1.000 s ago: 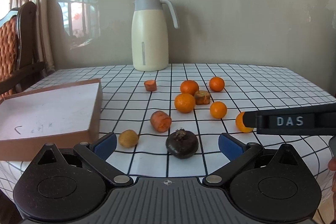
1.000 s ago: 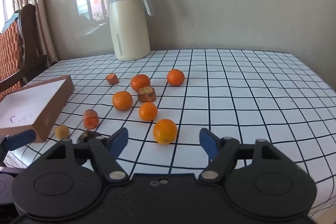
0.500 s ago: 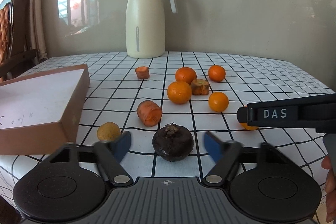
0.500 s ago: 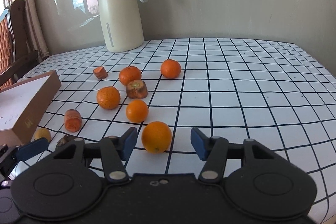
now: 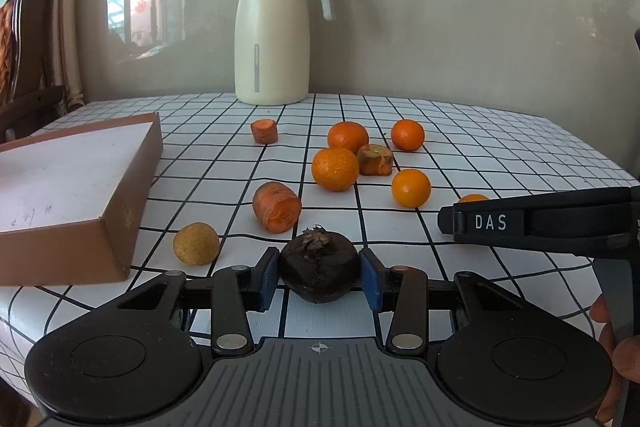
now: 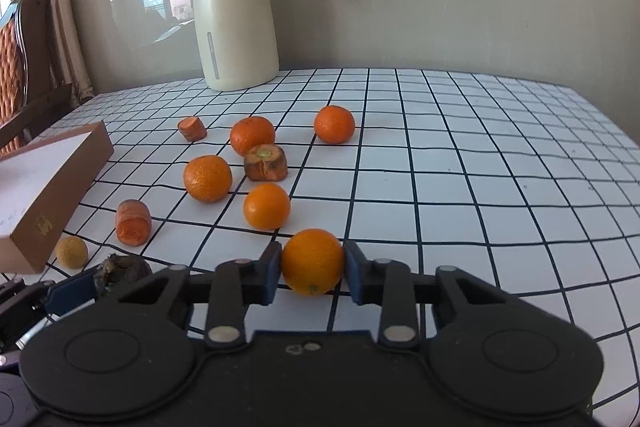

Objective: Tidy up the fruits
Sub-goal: 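Grasp the dark mangosteen with the left tool while the right tool grasps an orange, then carry the mangosteen into the white box while the right tool drops its orange there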

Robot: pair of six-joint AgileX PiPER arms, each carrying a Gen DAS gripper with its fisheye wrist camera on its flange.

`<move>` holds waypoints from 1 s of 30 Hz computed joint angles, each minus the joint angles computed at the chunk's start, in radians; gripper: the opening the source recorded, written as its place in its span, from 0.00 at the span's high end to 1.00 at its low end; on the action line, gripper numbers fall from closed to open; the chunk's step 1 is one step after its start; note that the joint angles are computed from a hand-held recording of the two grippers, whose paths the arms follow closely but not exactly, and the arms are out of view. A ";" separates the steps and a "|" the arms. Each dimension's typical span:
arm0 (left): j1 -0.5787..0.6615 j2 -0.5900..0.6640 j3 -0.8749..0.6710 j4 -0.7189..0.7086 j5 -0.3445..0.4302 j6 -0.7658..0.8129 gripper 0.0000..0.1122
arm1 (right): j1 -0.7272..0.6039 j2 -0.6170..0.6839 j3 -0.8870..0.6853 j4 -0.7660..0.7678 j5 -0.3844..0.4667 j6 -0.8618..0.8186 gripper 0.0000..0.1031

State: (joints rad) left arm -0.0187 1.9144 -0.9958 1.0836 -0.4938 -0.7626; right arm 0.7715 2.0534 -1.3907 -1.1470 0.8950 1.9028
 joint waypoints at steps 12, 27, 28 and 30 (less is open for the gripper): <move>0.045 -0.005 -0.007 0.038 -0.026 -0.057 0.62 | 0.038 -0.034 0.051 -0.065 -0.013 0.095 0.77; 0.217 -0.058 0.015 0.122 -0.113 -0.070 0.62 | 0.099 -0.004 -0.016 -0.126 -0.063 0.080 0.77; 0.227 -0.055 0.009 0.124 -0.113 -0.073 0.62 | 0.099 0.004 -0.030 -0.127 -0.070 0.073 0.77; 0.248 -0.049 -0.004 0.133 -0.115 -0.085 0.62 | 0.104 0.020 -0.057 -0.132 -0.081 0.060 0.77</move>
